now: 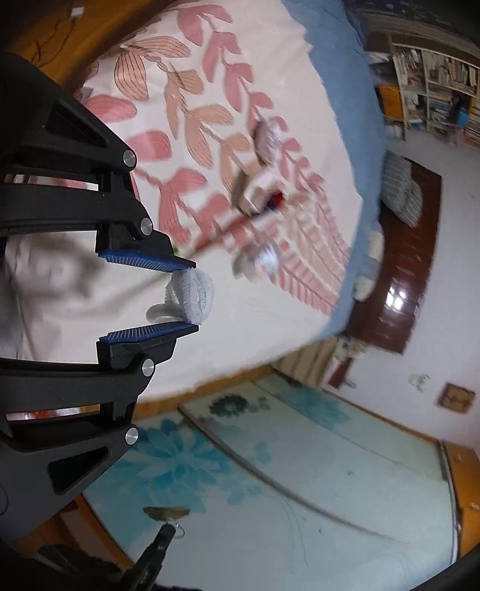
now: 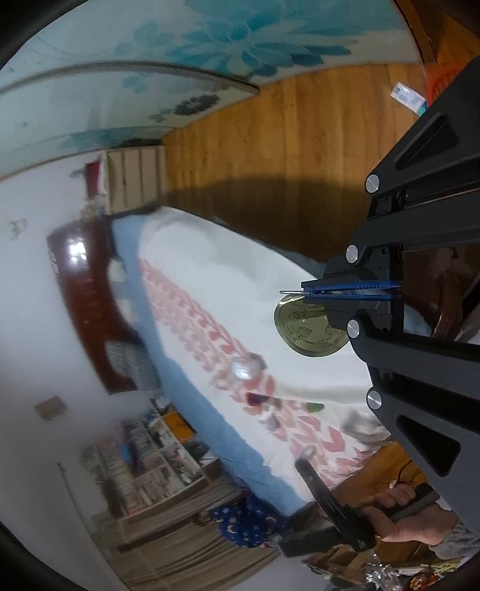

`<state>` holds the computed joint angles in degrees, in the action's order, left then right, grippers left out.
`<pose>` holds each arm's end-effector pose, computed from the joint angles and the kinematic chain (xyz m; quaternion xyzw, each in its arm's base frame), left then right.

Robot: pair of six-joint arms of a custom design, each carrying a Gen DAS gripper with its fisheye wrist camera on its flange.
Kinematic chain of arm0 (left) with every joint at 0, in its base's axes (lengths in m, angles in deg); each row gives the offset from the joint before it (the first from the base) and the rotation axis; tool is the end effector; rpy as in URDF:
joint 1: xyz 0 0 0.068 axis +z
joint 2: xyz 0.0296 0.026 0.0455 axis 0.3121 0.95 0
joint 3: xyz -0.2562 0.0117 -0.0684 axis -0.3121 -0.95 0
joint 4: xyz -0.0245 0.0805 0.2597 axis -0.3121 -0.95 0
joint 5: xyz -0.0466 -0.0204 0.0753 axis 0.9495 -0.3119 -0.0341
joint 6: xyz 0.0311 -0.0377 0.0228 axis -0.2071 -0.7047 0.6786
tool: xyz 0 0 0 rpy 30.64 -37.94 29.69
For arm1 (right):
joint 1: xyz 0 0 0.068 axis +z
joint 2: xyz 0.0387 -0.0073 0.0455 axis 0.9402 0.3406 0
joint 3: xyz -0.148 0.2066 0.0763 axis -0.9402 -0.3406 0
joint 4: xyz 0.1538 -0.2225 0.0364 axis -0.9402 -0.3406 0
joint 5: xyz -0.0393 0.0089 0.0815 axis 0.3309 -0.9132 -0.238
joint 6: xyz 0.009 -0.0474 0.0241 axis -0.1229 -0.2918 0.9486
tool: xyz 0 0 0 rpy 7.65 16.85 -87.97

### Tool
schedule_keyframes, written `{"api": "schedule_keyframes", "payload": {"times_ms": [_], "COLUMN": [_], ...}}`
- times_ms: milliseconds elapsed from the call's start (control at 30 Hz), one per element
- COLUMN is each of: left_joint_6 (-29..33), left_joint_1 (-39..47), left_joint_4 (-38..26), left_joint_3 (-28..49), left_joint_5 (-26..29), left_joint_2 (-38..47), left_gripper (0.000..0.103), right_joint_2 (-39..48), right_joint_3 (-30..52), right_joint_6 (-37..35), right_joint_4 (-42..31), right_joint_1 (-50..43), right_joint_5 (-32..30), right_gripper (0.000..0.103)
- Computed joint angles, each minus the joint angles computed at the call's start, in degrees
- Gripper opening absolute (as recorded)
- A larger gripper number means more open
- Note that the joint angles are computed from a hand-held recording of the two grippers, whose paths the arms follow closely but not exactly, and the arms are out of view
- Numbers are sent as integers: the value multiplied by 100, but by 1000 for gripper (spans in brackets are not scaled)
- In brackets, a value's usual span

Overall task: Collect trash
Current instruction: 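Carry the tissue and gold lid to the red wastebasket and open both tools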

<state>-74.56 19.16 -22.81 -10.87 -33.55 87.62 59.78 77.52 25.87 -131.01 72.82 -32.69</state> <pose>0.2963 -0.0034 0.3074 -0.0658 0.8729 -0.1619 0.4554 0.2857 0.0260 0.4130 -0.0352 0.8839 0.1993 0.4216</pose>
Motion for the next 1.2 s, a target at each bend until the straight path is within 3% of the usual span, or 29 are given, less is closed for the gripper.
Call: {"api": "schedule_keyframes", "payload": {"times_ms": [133, 233, 367, 500, 600, 700, 767, 933, 1067, 1133, 1200], "left_joint_6": [-49, -54, -247, -406, -503, -689, -648, -418, -535, -646, -836], "left_joint_1": [-978, -2052, -3398, -4470, -5133, -5587, -5793, -5955, -5893, -5860, -5859], "left_joint_4": [-243, -479, -623, -1007, -1843, -2065, -2757, -3182, -3480, -3495, -3391], "left_joint_3": [634, 1471, 2753, 4217, 5676, 6280, 7082, 7709, 8105, 8204, 8016], "left_joint_5": [-300, -619, -455, -30, 35, 246, 197, 40, 132, 113, 104], "left_joint_2": [-101, 355, 1625, 3510, 5228, 6347, 7031, 7425, 7755, 7825, 7696], "left_gripper": [27, 27, 27, 27, 27, 27, 27, 27, 28, 34, 72], "right_joint_2": [-243, -149, 298, 724, 915, 1180, 1411, 1658, 1215, 1130, 1025], "right_joint_3": [500, 859, 841, -105, -1063, -1681, -1870, -2066, -2668, -2796, -2873], "right_joint_6": [-972, -1736, -2904, -3878, -4333, -4502, -4505, -4433, -4024, -3977, -3881], "right_joint_4": [-807, -1370, -2029, -2190, -1868, -1570, -1492, -1161, -767, -683, -651], "right_joint_1": [-1550, -2867, -4766, -5956, -6411, -6644, -6740, -6633, -6212, -6155, -6092], "right_joint_5": [-625, -1135, -1557, -1075, -620, -347, -300, -213, -176, -136, -85], "right_gripper": [4, 4, 4, 4, 4, 4, 4, 4, 6, 8, 8]}}
